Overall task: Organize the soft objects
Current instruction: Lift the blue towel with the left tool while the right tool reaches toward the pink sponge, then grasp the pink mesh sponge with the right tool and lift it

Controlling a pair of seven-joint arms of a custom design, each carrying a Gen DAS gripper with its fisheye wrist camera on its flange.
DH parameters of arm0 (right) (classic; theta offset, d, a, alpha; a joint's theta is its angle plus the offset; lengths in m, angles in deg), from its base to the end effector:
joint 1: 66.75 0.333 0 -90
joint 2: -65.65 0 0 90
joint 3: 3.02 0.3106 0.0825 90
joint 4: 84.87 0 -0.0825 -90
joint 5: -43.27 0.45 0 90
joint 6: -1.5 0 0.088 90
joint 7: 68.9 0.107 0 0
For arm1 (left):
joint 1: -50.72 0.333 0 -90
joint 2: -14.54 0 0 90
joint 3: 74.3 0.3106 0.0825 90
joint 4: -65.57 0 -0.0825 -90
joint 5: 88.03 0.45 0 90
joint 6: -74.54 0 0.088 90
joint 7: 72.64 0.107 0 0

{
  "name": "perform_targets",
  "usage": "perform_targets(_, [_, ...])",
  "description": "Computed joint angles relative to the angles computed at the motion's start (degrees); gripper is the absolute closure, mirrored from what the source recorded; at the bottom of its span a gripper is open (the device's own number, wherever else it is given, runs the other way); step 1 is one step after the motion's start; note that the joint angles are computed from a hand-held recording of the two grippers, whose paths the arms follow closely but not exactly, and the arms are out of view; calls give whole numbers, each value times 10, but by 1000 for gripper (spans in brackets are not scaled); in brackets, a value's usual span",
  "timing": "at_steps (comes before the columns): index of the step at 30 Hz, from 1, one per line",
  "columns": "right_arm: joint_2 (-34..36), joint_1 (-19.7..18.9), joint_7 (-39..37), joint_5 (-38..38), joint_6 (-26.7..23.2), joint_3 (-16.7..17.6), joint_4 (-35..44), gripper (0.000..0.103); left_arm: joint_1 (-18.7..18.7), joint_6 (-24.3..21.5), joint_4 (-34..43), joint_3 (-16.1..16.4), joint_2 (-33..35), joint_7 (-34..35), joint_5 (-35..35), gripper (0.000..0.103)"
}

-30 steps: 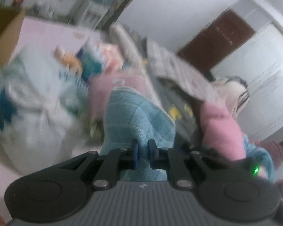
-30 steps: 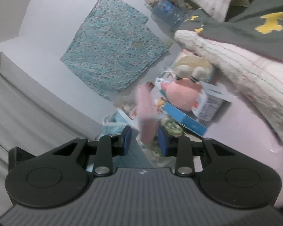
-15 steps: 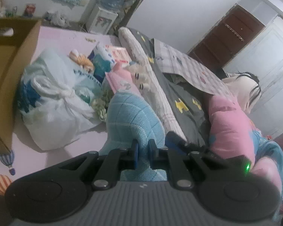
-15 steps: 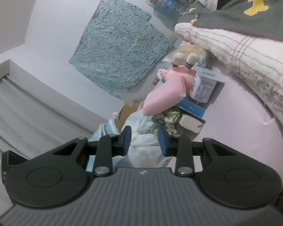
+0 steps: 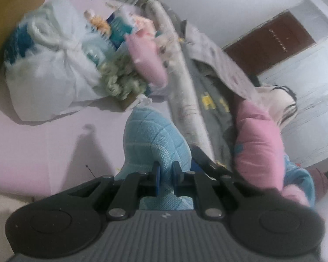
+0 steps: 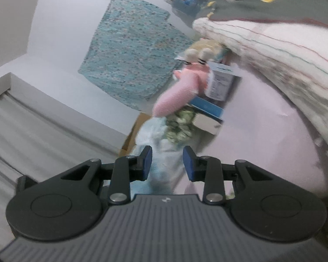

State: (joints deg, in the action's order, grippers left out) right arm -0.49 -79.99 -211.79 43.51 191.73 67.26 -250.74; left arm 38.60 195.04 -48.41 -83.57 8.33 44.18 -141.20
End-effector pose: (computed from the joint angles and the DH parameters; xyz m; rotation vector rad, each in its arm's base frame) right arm 0.2869 0.3159 0.3883 -0.5540 1.7311 -0.1837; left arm 0.5602 -0.2633 0.5235 1.3705 -2.1534 1.0194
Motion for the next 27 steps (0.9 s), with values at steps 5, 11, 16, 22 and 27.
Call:
perform_targets(5, [1,42,27,-12,-58,-10,-10,72,-2,61,25,-18,63,-7,48,92])
perform_targets(11, [26,16,24,-64,-45,-35,8,72,3,134,31,-32,91,10,101,91])
perform_targets(16, [113,-84,-51,-83,38,-29,73,76,-5,199,11,-42,84,34,182,90])
perform_targets(22, [253,-175,-134,-96,73,0,148,87,-20,269,-39,-46,55,145,217,89])
perform_targets(27, [375,-201,-204,-114,37,2,191,91,-21,251,-30,-38,62,179,192,82])
